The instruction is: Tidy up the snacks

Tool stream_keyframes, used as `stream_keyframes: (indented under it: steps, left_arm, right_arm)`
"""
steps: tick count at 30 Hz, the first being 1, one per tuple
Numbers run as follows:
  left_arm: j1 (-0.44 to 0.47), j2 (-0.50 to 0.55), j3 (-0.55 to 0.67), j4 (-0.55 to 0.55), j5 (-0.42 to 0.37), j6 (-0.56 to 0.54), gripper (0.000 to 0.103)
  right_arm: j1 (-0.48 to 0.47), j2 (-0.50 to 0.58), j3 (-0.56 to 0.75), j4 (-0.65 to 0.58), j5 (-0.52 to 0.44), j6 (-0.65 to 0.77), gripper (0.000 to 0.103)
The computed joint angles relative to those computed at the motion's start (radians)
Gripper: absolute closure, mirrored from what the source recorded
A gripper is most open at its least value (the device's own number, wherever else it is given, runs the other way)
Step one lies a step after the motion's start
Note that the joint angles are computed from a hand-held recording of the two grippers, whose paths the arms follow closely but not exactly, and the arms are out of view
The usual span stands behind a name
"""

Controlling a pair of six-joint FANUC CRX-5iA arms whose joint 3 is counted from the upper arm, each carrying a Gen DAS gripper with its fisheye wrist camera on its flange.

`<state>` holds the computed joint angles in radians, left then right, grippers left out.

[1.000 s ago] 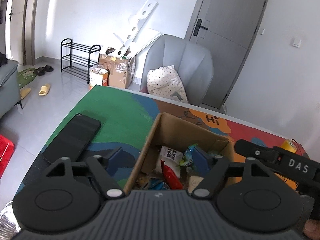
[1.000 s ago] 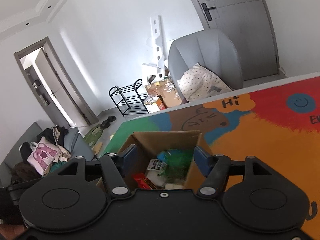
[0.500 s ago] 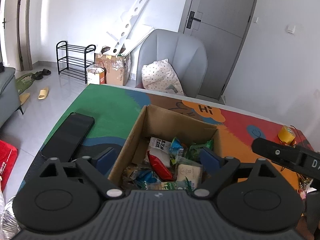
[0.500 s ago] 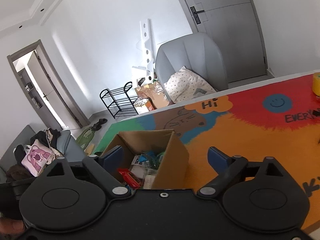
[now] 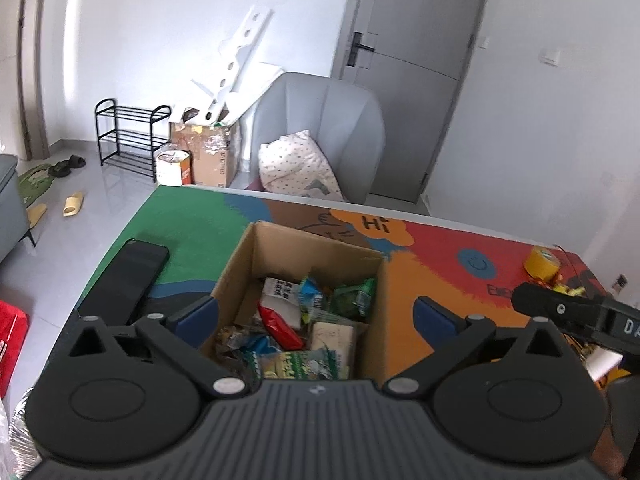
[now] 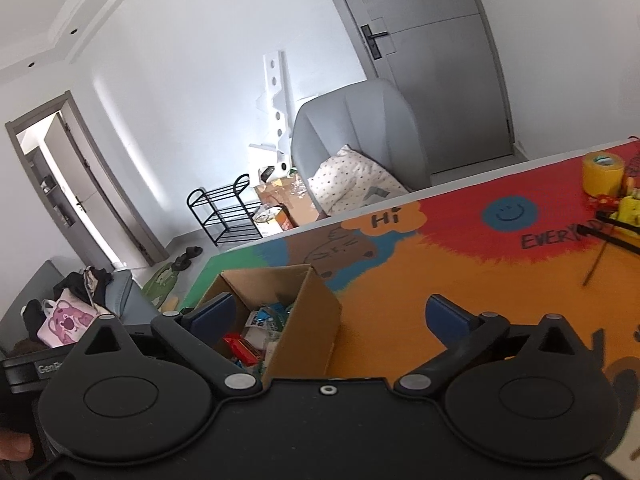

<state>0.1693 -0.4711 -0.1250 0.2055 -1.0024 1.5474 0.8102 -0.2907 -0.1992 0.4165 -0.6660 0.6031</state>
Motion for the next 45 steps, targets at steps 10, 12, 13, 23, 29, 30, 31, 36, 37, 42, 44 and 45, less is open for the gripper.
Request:
stream_keyframes:
  steps: [10,12,13,23,29,30,31,36,37,42,44,45]
  left_arm:
    - [-0.057,-0.042,0.03,-0.067,-0.04,0.031,0.0]
    - [-0.06,-0.054,0.035,-0.071,-0.051,0.029,0.0]
    - [-0.06,-0.061,0.035,-0.07,-0.052,0.029,0.0]
    - [-0.078,-0.134,0.029,-0.091,-0.071,0.005,0.0]
    - [-0.027,-0.2,-0.004,-0.048,-0.064,-0.044,0.0]
    - [-0.009,-0.212,-0.012,-0.03,-0.064,-0.057,0.0]
    - [0.006,-0.223,-0.02,-0.017,-0.062,-0.067,0.0]
    - [0.117,-0.287,-0.073,0.095,-0.079,-0.174,0.0]
    - [0.122,-0.295,-0.075,0.091,-0.084,-0.178,0.0]
    - [0.213,-0.348,-0.111,0.153,-0.106,-0.254,0.0]
    - [0.263,-0.369,-0.13,0.192,-0.12,-0.291,0.0]
    - [0.286,-0.379,-0.14,0.214,-0.126,-0.31,0.0]
  right_arm:
    - [0.035,-0.096,-0.079,0.123,-0.03,-0.103,0.0]
    - [0.047,-0.115,-0.091,0.143,-0.041,-0.116,0.0]
    - [0.055,-0.124,-0.095,0.153,-0.048,-0.118,0.0]
    - [0.138,-0.203,-0.127,0.26,-0.15,-0.146,0.0]
    - [0.17,-0.23,-0.138,0.324,-0.201,-0.178,0.0]
    - [0.177,-0.232,-0.135,0.33,-0.217,-0.178,0.0]
    - [0.186,-0.238,-0.138,0.344,-0.225,-0.184,0.0]
    - [0.233,-0.272,-0.167,0.407,-0.268,-0.199,0.0]
    - [0.239,-0.279,-0.173,0.415,-0.275,-0.205,0.0]
    - [0.255,-0.308,-0.191,0.423,-0.303,-0.225,0.0]
    - [0.267,-0.317,-0.198,0.427,-0.315,-0.231,0.0]
    - [0.273,-0.32,-0.201,0.425,-0.321,-0.229,0.0]
